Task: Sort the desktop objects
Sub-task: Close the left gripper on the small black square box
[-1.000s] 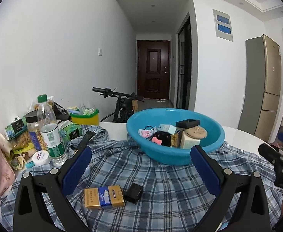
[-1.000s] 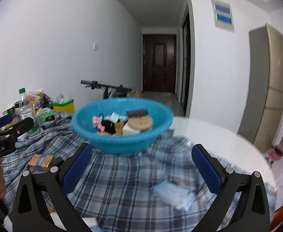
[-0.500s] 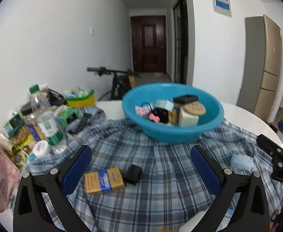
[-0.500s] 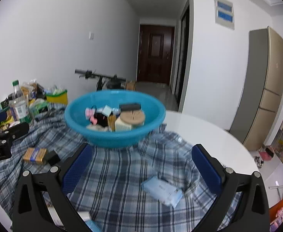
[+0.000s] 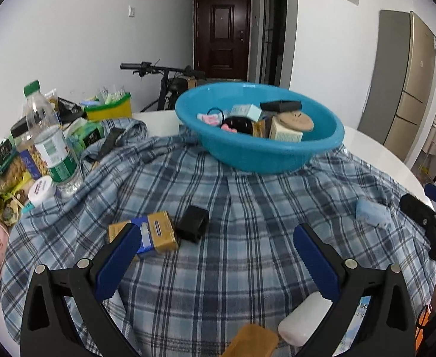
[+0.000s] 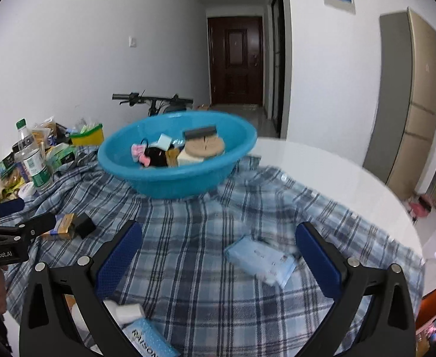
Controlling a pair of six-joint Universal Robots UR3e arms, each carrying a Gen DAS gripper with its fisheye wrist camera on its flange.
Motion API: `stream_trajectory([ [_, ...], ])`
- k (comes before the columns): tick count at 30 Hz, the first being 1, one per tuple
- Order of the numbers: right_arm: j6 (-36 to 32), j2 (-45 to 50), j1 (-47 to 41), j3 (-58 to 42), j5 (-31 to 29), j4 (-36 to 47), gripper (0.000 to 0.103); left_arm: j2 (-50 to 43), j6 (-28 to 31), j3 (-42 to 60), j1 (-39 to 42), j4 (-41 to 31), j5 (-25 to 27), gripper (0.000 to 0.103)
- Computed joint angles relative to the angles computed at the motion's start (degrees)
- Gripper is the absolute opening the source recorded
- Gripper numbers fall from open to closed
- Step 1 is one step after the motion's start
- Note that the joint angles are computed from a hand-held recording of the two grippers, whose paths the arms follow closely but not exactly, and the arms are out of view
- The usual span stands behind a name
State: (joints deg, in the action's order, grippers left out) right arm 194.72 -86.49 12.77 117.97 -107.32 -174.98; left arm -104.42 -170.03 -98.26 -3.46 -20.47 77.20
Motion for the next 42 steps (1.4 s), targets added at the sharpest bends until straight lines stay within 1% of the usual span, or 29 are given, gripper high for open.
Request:
stream_trajectory([
  [4,-0.38,0.89,0.26,1.39,-0.24,0.27,0.102,-0.59,0.21,-0.45,-0.26,-0.75,0.64,0.103],
  [8,-0.56,0.87,0.03,3.33,0.46,-0.67,0.102,-0.79,1.42,-1.10,0.92,-2.13,-1.98,0.103],
  [11,-0.70,0.66,-0.31,4.27,0.42,-0.82,0.102,-0.99,1.13,-1.59,1.73,-1.91,-2.76,0.103],
  [15,-0.42,0.11,-1.57,5.34,2.02,-0.99,0.102,-1.38,1.20,-0.45,2.80,-3.07,-3.77,0.103],
  [20,-0.38,0.21,-1.76,5.46,2.82,-0.57,0.102,-4.13,2.26,3.02,2.45,-3.04,-2.96,0.103],
  [25,-0.33,1.11,-1.93,5.15,3.14,-0.50,0.102,-8.50,4.61,9.23,2.85,-7.01,-5.66,0.103],
  [27,-0.25,1.38,-2.33,4.96,3.76,-0.15,0.102,-10.13,5.19,11.87,2.63,-8.40,-5.62,0.097],
  [28,-0.19,1.57,-2.60,4.87,4.12,-0.11,0.102,-10.85,5.08,12.98,2.52,-8.69,-5.34,0.093],
  [29,-0.17,1.70,-2.90,4.91,4.52,-0.24,0.102,-11.39,4.87,13.69,2.52,-8.81,-5.14,0.091],
  [31,-0.13,1.93,-3.28,4.87,5.17,-0.45,0.102,-12.33,5.14,15.29,2.84,-10.21,-6.44,0.089],
  [33,-0.24,1.99,-3.31,5.09,5.42,-0.78,0.102,-13.00,5.63,16.39,2.89,-11.57,-7.00,0.081],
  [35,-0.41,1.94,-3.11,5.37,5.40,-1.05,0.102,-13.52,6.51,16.85,2.77,-12.32,-6.92,0.063],
  [37,-0.43,1.71,-3.05,5.77,5.33,-1.23,0.102,-14.47,7.38,17.70,2.56,-13.34,-6.43,0.058],
  [38,-0.41,1.62,-3.14,5.88,5.40,-1.26,0.102,-14.85,7.36,17.95,2.68,-13.74,-6.60,0.058],
  [40,-0.27,1.52,-3.40,6.05,5.60,-1.31,0.102,-15.60,6.75,18.51,3.34,-14.88,-7.84,0.057],
  [42,-0.17,1.52,-3.73,6.24,5.90,-1.45,0.102,-16.64,6.22,19.64,3.89,-16.07,-8.93,0.053],
])
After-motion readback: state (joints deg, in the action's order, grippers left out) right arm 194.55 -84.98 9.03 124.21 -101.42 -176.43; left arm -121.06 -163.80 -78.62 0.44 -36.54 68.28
